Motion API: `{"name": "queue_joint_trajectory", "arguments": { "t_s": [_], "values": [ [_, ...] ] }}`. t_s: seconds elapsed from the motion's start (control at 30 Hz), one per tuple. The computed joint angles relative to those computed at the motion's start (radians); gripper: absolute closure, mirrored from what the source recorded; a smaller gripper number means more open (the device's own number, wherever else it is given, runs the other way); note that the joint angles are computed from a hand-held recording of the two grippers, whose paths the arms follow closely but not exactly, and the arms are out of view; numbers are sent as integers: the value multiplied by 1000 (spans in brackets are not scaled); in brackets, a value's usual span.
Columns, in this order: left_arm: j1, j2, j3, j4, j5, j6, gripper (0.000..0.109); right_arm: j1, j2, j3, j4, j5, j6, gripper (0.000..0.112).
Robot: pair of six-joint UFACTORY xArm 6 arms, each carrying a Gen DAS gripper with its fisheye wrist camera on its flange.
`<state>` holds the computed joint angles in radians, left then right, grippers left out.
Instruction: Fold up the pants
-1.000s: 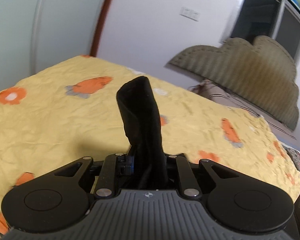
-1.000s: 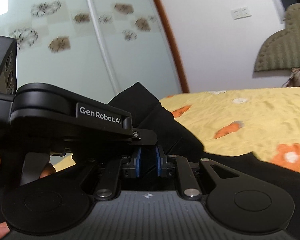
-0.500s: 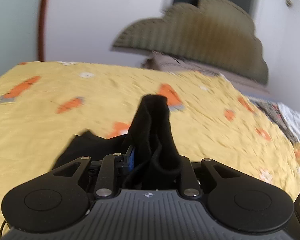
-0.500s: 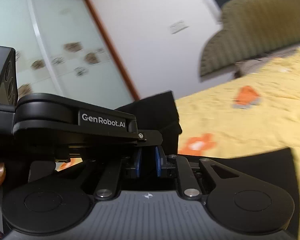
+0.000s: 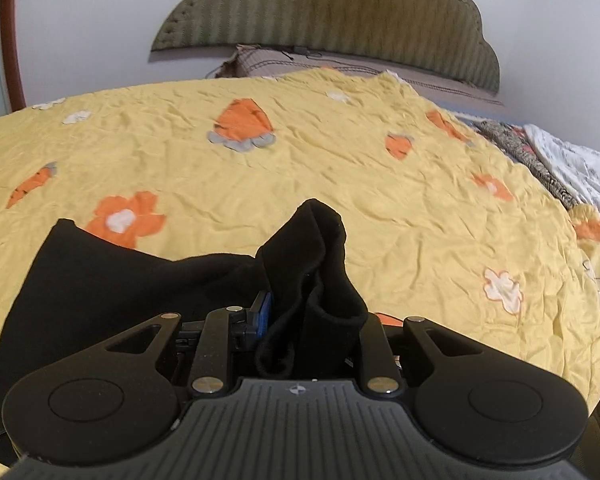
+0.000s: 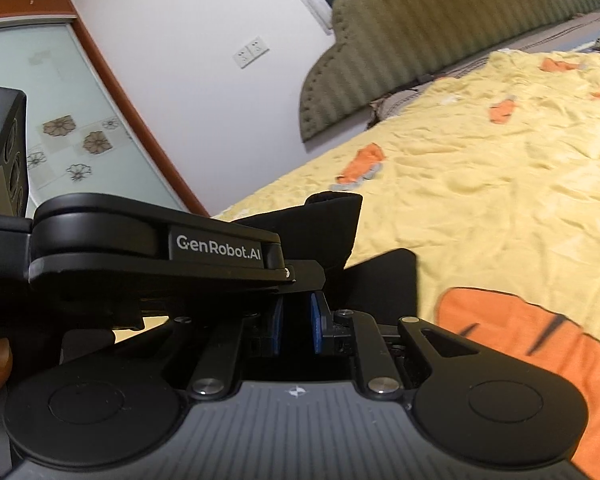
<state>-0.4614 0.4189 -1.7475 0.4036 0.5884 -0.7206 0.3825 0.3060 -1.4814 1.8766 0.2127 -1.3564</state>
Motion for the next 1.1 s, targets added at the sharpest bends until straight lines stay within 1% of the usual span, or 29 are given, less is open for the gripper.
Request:
{"name": "queue_joint_trajectory", "arguments": {
  "t_s": [0.03,0.07,0.1,0.13,0.17,0.2,0.23,0.27,0.3,0.33,0.4,0.43,0.47,0.5,0.53,0.57,0.6,0.63,0.67,0.7,0.77,0.83,0.87,0.9,0.93,1.0,1.03,1.07,1.1],
  "values": [
    [-2,-1,3,-6,0,7,84,-8,-11,19,14,5,-14,97],
    [-5,5,-3,-23,-1,27,78,-11,-12,22,5,2,-2,97],
    [-8,13,-11,-45,4,54,77,-12,-11,26,-24,-3,31,97],
    [-10,18,-18,-63,14,74,72,-13,-9,30,-65,-13,75,97],
    [-8,21,-22,-99,16,99,66,-17,-12,39,-78,-21,84,97],
    [-2,16,-13,-169,7,151,60,-21,-18,49,-74,-27,67,97],
    [5,6,-2,-256,3,215,51,-25,-25,58,-63,-36,37,97],
    [13,-8,15,-336,-6,264,46,-24,-31,67,-63,-64,21,97],
    [22,-31,44,-385,-23,289,45,-24,-41,82,-64,-100,6,97],
    [31,-51,64,-392,-28,292,44,-23,-46,90,-65,-143,-4,97],
    [53,-99,113,-326,-41,265,40,-28,-50,86,-30,-213,-35,97],
    [64,-115,127,-279,-39,239,35,-38,-53,79,24,-215,-75,97],
    [79,-132,141,-208,-35,200,30,-46,-54,66,63,-205,-98,97],
    [93,-139,141,-127,-24,158,29,-64,-60,66,96,-166,-122,97],
    [105,-141,140,-48,-16,116,28,-76,-61,64,97,-123,-115,97],
    [116,-135,125,40,10,75,27,-87,-55,59,70,-70,-80,91],
    [126,-118,95,122,57,43,27,-94,-41,46,28,-21,-28,80],
    [133,-99,64,168,91,26,26,-98,-18,24,-42,21,50,59],
    [143,-80,42,210,110,14,24,-96,6,-1,-112,42,121,48],
    [151,-59,21,250,125,7,24,-87,34,-33,-146,41,150,45],
    [164,-7,-35,275,163,36,23,-67,81,-89,-231,10,209,45],
    [173,49,-93,288,202,63,23,-66,127,-141,-356,29,323,48],
    [176,63,-99,305,209,61,23,-68,151,-167,-434,42,401,54],
    [177,90,-126,322,234,61,23,-69,172,-186,-508,48,472,77],
    [178,106,-137,340,249,50,23,-70,187,-199,-585,51,538,94],
    [185,136,-163,350,258,35,22,-64,201,-209,-631,24,558,105],
    [190,146,-172,347,258,32,20,-58,197,-198,-657,-11,566,105],
    [193,156,-181,336,261,36,20,-51,202,-193,-710,-49,603,105],
    [197,160,-185,319,263,42,21,-50,204,-188,-754,-66,642,105]
  ]
}}
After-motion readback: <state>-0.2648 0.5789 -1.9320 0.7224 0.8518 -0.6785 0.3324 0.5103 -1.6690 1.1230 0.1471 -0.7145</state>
